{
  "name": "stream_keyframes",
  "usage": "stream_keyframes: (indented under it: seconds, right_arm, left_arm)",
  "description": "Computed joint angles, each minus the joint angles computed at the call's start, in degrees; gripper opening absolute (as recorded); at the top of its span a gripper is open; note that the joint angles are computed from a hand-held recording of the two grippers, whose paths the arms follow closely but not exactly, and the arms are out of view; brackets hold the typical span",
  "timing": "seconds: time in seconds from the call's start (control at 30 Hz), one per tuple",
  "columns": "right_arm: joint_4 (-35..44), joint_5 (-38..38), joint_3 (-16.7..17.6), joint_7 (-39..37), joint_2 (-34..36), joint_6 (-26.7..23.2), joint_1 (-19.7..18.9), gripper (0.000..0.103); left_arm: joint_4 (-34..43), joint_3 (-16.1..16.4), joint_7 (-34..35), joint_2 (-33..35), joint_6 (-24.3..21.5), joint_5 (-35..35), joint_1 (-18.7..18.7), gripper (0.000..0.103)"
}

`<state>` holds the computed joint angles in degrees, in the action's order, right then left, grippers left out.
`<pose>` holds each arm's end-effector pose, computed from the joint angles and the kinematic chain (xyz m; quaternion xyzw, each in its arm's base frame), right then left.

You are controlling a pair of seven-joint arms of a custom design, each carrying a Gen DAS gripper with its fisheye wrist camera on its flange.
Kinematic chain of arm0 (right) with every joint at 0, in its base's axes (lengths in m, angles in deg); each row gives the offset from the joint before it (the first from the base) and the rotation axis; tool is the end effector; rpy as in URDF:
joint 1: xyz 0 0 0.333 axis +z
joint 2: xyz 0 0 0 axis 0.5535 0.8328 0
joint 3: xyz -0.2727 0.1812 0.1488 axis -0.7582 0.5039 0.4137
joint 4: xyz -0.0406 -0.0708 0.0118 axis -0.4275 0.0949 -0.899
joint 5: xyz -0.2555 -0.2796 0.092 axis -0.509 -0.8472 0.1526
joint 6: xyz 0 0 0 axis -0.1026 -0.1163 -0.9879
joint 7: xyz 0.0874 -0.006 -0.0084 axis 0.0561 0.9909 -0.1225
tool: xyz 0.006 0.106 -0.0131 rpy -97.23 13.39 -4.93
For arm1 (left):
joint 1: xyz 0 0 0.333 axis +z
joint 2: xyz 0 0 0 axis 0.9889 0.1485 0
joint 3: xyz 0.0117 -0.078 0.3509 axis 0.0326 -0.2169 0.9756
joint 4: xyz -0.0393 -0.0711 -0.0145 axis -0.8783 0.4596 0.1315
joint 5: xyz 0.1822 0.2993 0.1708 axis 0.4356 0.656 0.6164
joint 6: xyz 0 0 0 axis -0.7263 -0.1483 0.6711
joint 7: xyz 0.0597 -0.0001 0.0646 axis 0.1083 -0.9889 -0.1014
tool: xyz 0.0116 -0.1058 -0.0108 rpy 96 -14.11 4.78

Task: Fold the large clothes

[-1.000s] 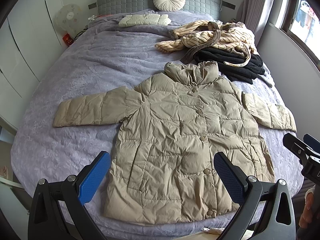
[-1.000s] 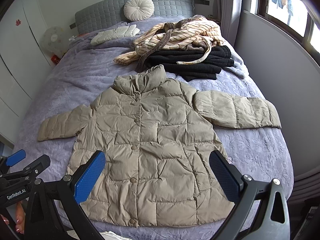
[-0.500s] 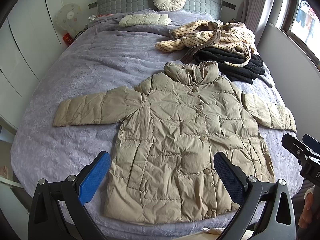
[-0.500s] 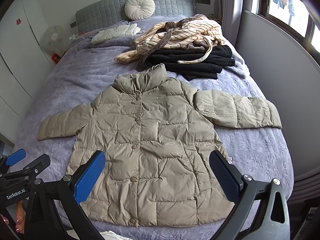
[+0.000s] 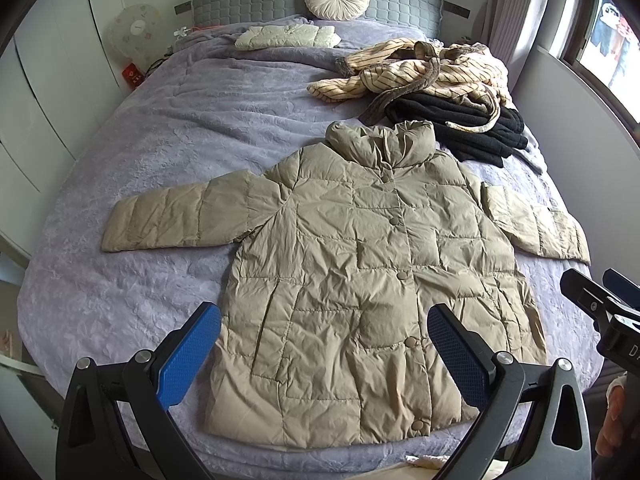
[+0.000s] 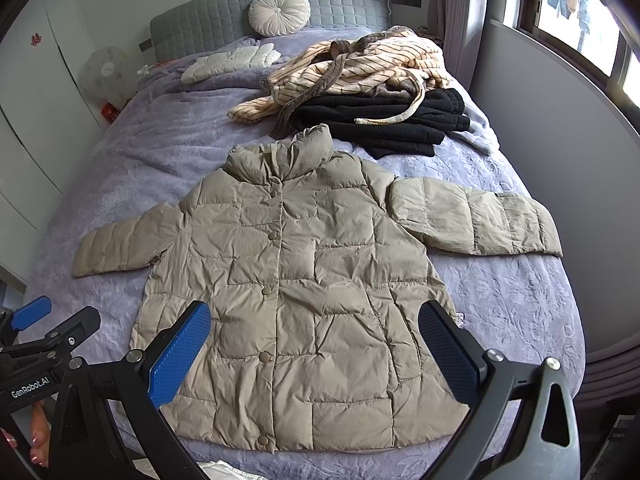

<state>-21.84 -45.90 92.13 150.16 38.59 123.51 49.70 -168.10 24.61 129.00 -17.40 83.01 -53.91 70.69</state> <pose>0.3522 0.1697 0.7362 -0.3961 0.8799 -0.2380 0.1106 0.5242 -0.2302 0.6520 -0.5085 0.8215 -0.2246 0.1266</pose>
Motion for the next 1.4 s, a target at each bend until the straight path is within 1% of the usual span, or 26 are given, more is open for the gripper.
stream_keyframes:
  seconds: [0.1, 0.2, 0.27, 0.3, 0.33, 0.4, 0.43, 0.47, 0.57, 0.63, 0.7, 0.8, 0.9, 0.97, 1.07, 1.17, 1.3, 1.33, 1.4]
  right_arm:
    - [-0.37, 0.90, -0.32, 0.18, -0.21, 0.31, 0.11, 0.103]
    - [-0.63, 2.20, -0.50, 0.58, -0.43, 0.15, 0.21, 0.103]
    - [-0.85, 3.03, -0.45, 1.08, -0.45, 0.11, 0.35, 0.103]
    - [-0.95, 3.44, -0.47, 1.30, -0.32, 0.24, 0.43, 0.103]
    - [-0.70, 3.73, -0.50, 1.38, 0.05, 0.31, 0.49, 0.103]
    - [-0.23, 4.54, -0.59, 1.46, 0.99, 0.56, 0.74, 0.103]
    - [0.52, 4.98, -1.57, 0.57, 2.67, 1.77, 0.63, 0.103]
    - [0.59, 5.53, -1.84, 0.36, 3.14, 2.36, 0.73, 0.103]
    - [1.40, 7.32, -2.01, -0.10, 4.89, 3.37, 1.35, 0.103]
    - [2.39, 8.65, -1.90, -0.28, 6.62, 3.43, 1.90, 0.103]
    - [3.19, 9.78, -2.03, -0.70, 8.50, 4.72, 2.48, 0.103]
    - [4.55, 11.88, -2.89, -0.91, 11.54, 6.72, 2.78, 0.103]
    - [4.09, 14.22, -3.54, -0.78, 13.74, 11.28, 3.17, 0.103]
    - [4.76, 14.15, -3.70, -1.99, 16.12, 13.40, 3.33, 0.103]
    - [7.19, 14.33, -4.13, -4.70, 20.69, 14.59, 3.52, 0.103]
    - [8.95, 16.51, -4.99, -7.84, 24.85, 16.38, 3.47, 0.103]
    - [11.88, 16.92, -5.88, -10.81, 30.46, 19.33, 2.78, 0.103]
    - [12.56, 17.11, -6.15, -11.71, 31.92, 20.75, 2.47, 0.103]
    - [14.09, 16.84, -6.61, -12.53, 34.79, 23.42, 2.01, 0.103]
  left_arm:
    - [-1.52, 0.17, 1.03, -0.77, 0.14, -1.68, -0.16, 0.103]
    - [-2.36, -0.02, 0.72, -1.17, 0.12, -1.62, -0.23, 0.103]
    - [-1.02, -0.02, 0.26, -0.16, -1.01, -1.43, -0.13, 0.103]
    - [-1.52, 0.11, 0.17, -0.37, -1.23, -1.72, -0.06, 0.103]
    - [-0.39, 0.41, 0.36, 0.29, -2.35, -2.01, 0.17, 0.103]
    - [0.19, 1.00, 1.62, 0.75, -3.76, -3.87, 0.51, 0.103]
    - [1.04, 1.35, 2.70, 1.35, -4.64, -5.09, 0.76, 0.103]
    - [1.41, 1.53, 3.36, 1.67, -5.02, -5.70, 0.99, 0.103]
    - [1.90, 1.97, 4.26, 2.60, -5.64, -6.22, 1.76, 0.103]
    - [3.59, 2.52, 4.33, 4.62, -6.68, -6.25, 2.58, 0.103]
    - [5.07, 3.06, 4.20, 6.76, -7.34, -6.43, 3.44, 0.103]
    - [7.52, 4.26, 3.92, 10.97, -7.29, -7.23, 5.29, 0.103]
    - [9.39, 5.20, 3.73, 14.91, -5.58, -8.02, 7.17, 0.103]
    - [11.55, 5.94, 2.94, 18.59, -4.42, -8.38, 8.54, 0.103]
    - [15.57, 6.46, 2.12, 24.46, -2.74, -9.53, 10.42, 0.103]
    - [21.31, 6.54, 0.78, 31.02, -1.87, -10.93, 12.16, 0.103]
    - [31.92, 5.07, -1.05, 41.47, -0.88, -15.40, 15.07, 0.103]
    - [34.58, 4.86, -2.03, 43.74, -1.37, -15.80, 15.46, 0.103]
    - [41.58, 4.27, -4.64, 49.04, -4.03, -16.45, 16.22, 0.103]
